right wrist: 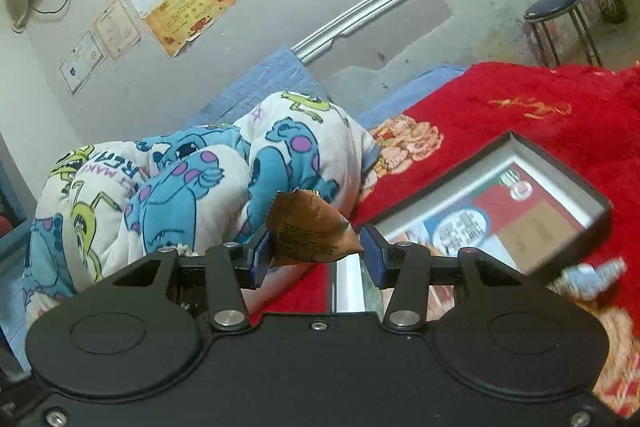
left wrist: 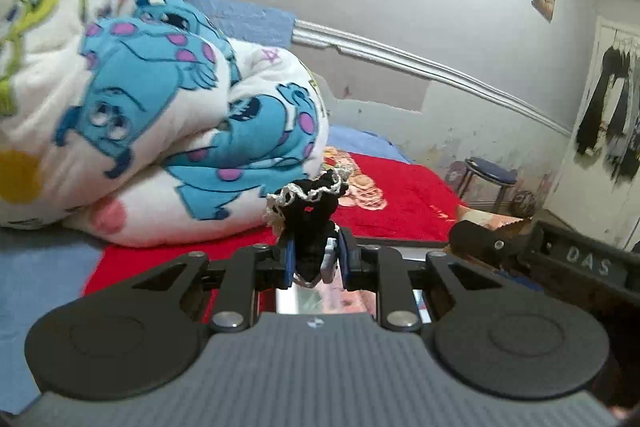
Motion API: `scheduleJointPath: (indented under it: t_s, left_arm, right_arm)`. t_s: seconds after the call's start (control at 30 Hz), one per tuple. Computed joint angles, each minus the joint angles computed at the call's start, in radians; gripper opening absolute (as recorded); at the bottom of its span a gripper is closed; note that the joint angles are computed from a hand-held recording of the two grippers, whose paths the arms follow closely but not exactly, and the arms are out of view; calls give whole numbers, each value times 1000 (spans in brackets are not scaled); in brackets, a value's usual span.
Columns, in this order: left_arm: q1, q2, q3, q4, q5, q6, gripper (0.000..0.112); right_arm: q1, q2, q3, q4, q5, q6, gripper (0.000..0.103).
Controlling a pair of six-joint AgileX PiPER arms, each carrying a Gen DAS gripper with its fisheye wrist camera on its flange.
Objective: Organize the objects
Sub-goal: 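Lift the scrunchie and paper packet and carry both toward the open box, then lower the held scrunchie and paper packet over the textbook in the box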
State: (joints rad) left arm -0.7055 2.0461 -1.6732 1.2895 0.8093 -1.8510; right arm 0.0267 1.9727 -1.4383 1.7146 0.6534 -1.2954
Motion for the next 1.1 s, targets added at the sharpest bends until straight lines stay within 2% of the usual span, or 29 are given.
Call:
scheduleJointPath:
  t_s: [0.17,0.27,0.37,0.47,0.57,0.63,0.7,0.77,0.83,0.97,1.1]
  left_arm:
    - [78,131,-195,-105,-73,153,25]
    - [107,179,-194,-89,-132,124,25]
    - [131,212,-178,-84,-197,102,25]
    - [147,254,-207,-116,-228,131,25]
    - [149,282,-217,-124,-265,145,25]
    - [145,311,-253,-163,-255,188,25]
    - [138,336,-290,-206,-235,236,25]
    - [128,349,-307,-191,-220,245,25]
    - [120,362,-332,-196,-196,273,25]
    - [114,363,-339,-225,-199,295,25]
    - [106,396,-410,-298,-139,395,25]
  right_arm:
    - [33,114,-227,-197,-76,199,46]
    - [51,208,-371,-325,-117,338,46]
    - [59,330,-538,-443,-109,457,46]
    - [73,399,-611,-488,-133,477,46]
    - [64,415,-581,-418,-144,381,46]
    - [55,427,-578,-401,-144,348,46]
    - [51,436,-593,-450,-163,389,46]
    - [44,443,-595,-465,-170,398,46]
    - [37,463,-620,-497,-152,421,46]
    - [32,493,-653,-548,-117,470,46]
    - [34,503,-669,-616,-91,531,46]
